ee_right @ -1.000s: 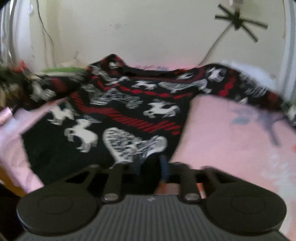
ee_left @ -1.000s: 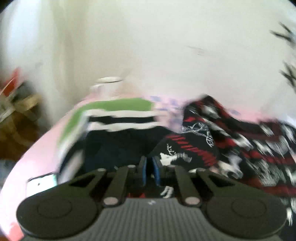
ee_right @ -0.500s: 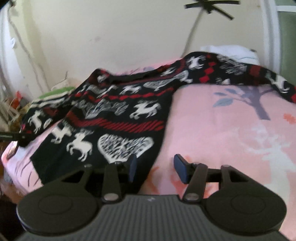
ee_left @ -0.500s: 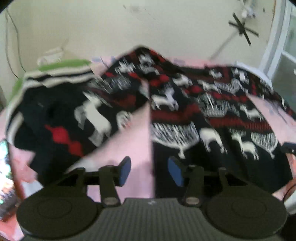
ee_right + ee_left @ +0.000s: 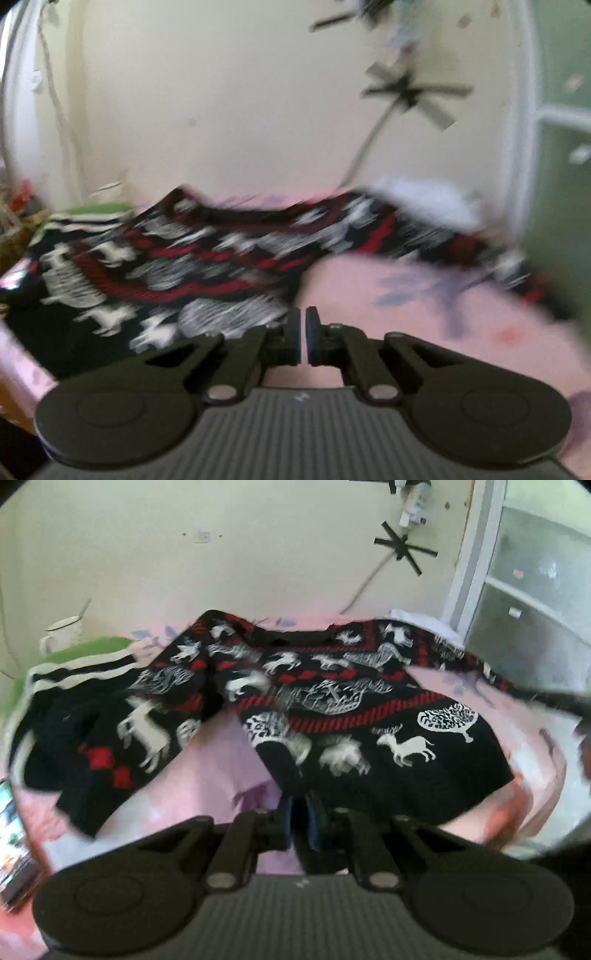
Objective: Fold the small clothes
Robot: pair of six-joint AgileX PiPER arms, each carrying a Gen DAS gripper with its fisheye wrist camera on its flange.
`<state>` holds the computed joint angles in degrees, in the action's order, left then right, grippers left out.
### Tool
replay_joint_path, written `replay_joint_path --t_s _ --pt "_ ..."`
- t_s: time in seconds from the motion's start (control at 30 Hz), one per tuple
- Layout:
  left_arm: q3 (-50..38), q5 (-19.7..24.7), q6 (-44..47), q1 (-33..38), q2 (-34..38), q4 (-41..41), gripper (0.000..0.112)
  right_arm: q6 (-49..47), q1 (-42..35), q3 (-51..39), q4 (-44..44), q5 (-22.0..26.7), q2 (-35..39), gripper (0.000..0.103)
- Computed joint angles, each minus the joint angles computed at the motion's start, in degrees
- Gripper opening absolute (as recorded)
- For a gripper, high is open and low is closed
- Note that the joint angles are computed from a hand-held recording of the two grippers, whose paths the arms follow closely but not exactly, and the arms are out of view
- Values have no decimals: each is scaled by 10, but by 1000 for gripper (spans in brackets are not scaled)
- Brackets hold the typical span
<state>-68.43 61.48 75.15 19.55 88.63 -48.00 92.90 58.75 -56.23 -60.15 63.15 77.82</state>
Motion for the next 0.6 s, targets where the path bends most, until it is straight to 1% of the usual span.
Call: replay_joint_path --t_s 0.03,0.07,0.1,0.13,0.17,0.2,0.23,0.3,0.37,0.43,0.47,0.5,0.57,0.6 --pt "5 -1 -12 4 2 13 8 -19 3 1 15 13 -21 0" --pt "4 0 -30 0 13 28 8 -42 -2 11 41 5 -49 0" --pt "0 3 -47 -2 29 47 8 -50 1 10 57 12 -55 0" --pt "-4 -8 -74 -12 44 75 7 -56 -2 12 67 19 -54 0" --pt "-4 -29 -94 -22 53 96 9 -54 -5 14 64 26 -47 0" --pt "-9 -51 -118 -32 61 117 12 -51 -14 16 59 21 -39 0" --pt "-17 -68 -136 -37 65 126 12 -53 -31 9 62 4 -28 0" --pt "-33 -96 -132 -25 64 102 11 -70 -85 -1 72 -70 -21 0" --pt "-58 -104 -102 -12 65 51 11 -91 -126 -35 74 -140 13 0" --pt "-91 -113 -80 -21 73 10 11 -142 -177 -79 93 -206 55 0" --pt "-120 -113 -82 -33 88 1 11 -187 -207 -115 122 -240 85 0" --pt "-167 -102 -101 -52 112 7 12 -240 -240 -151 163 -273 116 0" --pt "-282 -83 -151 -100 183 27 12 -348 -299 -241 269 -309 190 0" --pt "-339 -84 -184 -126 220 44 12 -402 -327 -298 326 -312 237 0"
